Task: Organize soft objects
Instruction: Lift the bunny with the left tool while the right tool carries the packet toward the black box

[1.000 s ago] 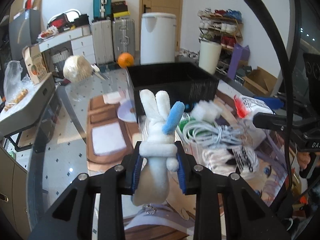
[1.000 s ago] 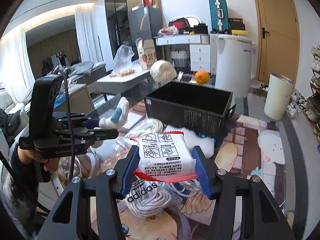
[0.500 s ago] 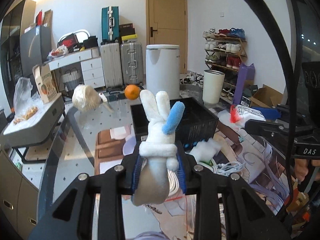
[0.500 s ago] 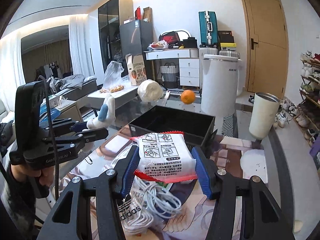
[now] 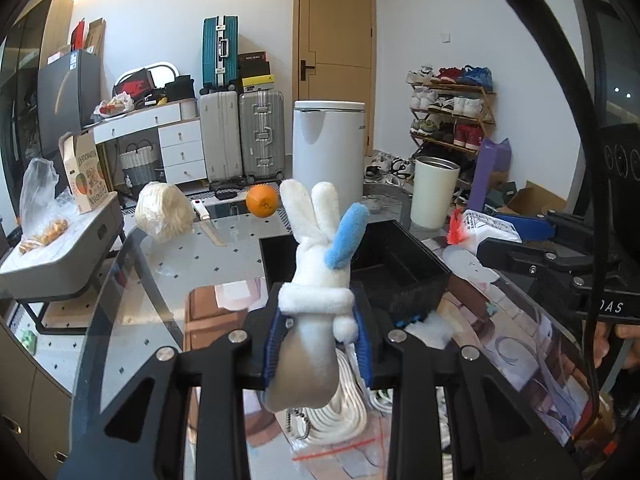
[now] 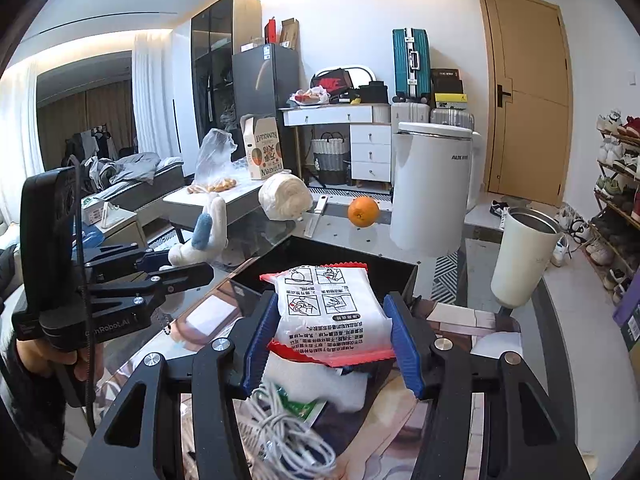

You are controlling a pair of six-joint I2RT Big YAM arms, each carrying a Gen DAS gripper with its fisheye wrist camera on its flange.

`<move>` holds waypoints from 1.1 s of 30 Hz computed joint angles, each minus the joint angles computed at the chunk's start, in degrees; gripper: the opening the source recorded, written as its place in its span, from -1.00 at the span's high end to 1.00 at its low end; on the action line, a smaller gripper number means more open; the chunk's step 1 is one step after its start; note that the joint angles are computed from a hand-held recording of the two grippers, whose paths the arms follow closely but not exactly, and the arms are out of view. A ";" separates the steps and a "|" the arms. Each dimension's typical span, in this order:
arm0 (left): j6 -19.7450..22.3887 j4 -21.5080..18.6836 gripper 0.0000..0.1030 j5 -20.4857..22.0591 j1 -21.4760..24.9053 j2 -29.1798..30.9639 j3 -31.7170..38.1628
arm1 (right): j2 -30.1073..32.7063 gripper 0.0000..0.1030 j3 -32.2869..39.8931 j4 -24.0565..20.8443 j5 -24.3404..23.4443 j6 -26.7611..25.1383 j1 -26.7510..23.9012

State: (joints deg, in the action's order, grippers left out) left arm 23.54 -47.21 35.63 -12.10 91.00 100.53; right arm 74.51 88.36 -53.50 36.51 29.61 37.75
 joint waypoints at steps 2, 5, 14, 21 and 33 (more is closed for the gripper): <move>0.48 -0.50 0.43 0.10 -0.28 0.92 1.32 | 0.50 -0.06 0.36 0.21 -0.60 -0.71 -0.95; 0.70 -1.18 0.43 0.65 -0.75 2.47 3.38 | 1.03 -0.06 0.64 0.89 -2.43 -1.42 -2.77; 1.51 -4.28 0.43 -1.26 -2.48 8.53 10.56 | 3.14 -0.06 1.55 2.17 -6.34 -3.19 -7.14; 2.87 -6.92 0.43 -3.39 -4.01 12.28 14.48 | 5.55 -0.06 2.68 2.35 -9.05 -4.40 -9.76; 5.02 -9.46 0.43 -5.28 -5.48 15.60 18.82 | 8.56 -0.06 4.34 2.86 -11.48 -6.43 -12.50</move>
State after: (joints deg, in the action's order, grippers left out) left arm 28.57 -56.67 30.35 -17.59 106.60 119.35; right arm 83.07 92.70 -50.64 25.03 23.18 25.24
